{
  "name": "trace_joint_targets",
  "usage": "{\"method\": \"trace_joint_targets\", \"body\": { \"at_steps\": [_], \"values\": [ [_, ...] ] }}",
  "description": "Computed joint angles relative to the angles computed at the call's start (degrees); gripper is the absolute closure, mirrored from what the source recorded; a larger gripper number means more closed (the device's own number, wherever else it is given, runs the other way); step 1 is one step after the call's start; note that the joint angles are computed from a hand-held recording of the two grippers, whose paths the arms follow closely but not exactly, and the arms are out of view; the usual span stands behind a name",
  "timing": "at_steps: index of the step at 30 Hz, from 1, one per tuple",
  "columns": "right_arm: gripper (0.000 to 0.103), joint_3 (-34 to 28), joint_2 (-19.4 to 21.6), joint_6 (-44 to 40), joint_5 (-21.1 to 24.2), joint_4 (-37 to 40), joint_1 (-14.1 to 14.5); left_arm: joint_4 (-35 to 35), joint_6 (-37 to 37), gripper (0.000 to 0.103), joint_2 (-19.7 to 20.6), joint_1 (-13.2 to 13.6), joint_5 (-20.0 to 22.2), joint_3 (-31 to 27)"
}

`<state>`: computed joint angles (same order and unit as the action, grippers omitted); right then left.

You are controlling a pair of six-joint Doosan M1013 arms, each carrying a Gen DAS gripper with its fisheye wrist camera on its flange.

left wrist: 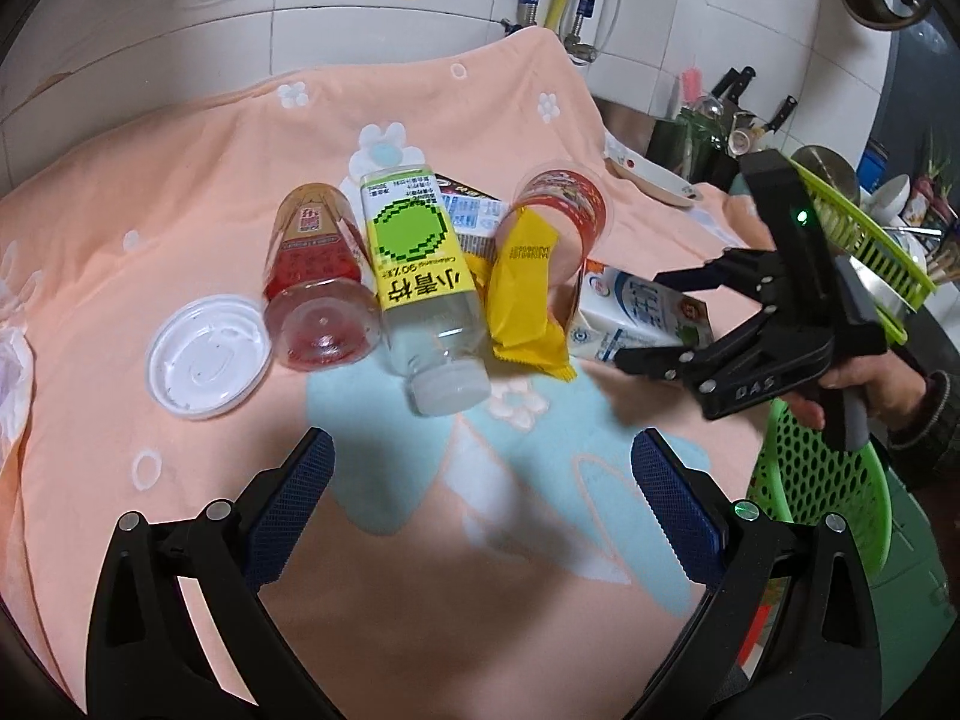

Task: Collect trash
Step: 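Grasp the white milk carton with the right tool while the left tool grasps the yellow wrapper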

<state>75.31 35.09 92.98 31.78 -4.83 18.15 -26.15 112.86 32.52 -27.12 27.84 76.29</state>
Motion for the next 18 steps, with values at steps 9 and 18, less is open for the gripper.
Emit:
{"method": "trace_joint_targets", "body": {
  "at_steps": [9, 18],
  "values": [
    [0.009, -0.8, 1.0, -0.6, 0.0, 0.6, -0.1, -1.6, 1.2, 0.006, 2.2, -0.6, 0.6, -3.7],
    [0.031, 1.7, -0.6, 1.9, -1.7, 0.5, -0.3, -2.0, 1.5, 0.024, 5.2, -1.2, 3.8, -8.1]
  ]
}}
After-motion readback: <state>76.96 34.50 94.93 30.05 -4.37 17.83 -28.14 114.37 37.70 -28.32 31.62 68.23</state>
